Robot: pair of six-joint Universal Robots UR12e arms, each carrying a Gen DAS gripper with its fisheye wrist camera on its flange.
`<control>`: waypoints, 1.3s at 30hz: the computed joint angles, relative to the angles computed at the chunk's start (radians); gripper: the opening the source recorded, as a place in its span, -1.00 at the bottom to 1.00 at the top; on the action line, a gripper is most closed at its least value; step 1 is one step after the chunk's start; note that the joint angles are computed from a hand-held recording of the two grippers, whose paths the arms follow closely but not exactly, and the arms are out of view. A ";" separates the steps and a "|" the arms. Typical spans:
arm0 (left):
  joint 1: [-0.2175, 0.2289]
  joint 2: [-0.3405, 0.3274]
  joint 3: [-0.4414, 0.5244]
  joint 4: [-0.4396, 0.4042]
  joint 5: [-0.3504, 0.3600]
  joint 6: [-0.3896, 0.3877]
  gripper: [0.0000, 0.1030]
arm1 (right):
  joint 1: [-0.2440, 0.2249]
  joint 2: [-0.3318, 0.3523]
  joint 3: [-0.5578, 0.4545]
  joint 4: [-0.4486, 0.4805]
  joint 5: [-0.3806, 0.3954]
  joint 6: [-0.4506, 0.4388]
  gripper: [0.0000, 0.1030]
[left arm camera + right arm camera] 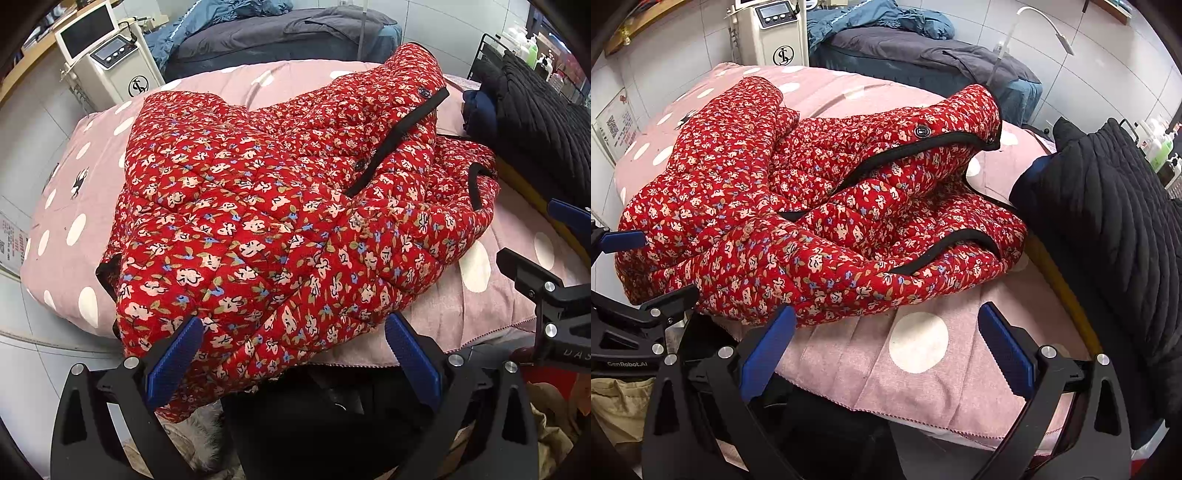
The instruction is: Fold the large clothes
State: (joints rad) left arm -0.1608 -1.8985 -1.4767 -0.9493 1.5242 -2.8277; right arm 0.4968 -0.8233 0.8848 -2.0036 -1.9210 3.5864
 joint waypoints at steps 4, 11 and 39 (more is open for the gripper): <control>-0.001 -0.001 0.002 -0.002 0.002 -0.003 0.87 | -0.001 -0.001 0.002 0.000 -0.003 0.002 0.89; 0.001 0.000 0.002 -0.003 -0.001 -0.001 0.87 | -0.001 -0.001 0.001 0.001 -0.003 0.002 0.89; -0.001 -0.001 0.004 -0.004 -0.002 -0.005 0.87 | -0.002 -0.005 0.013 0.000 -0.004 0.011 0.89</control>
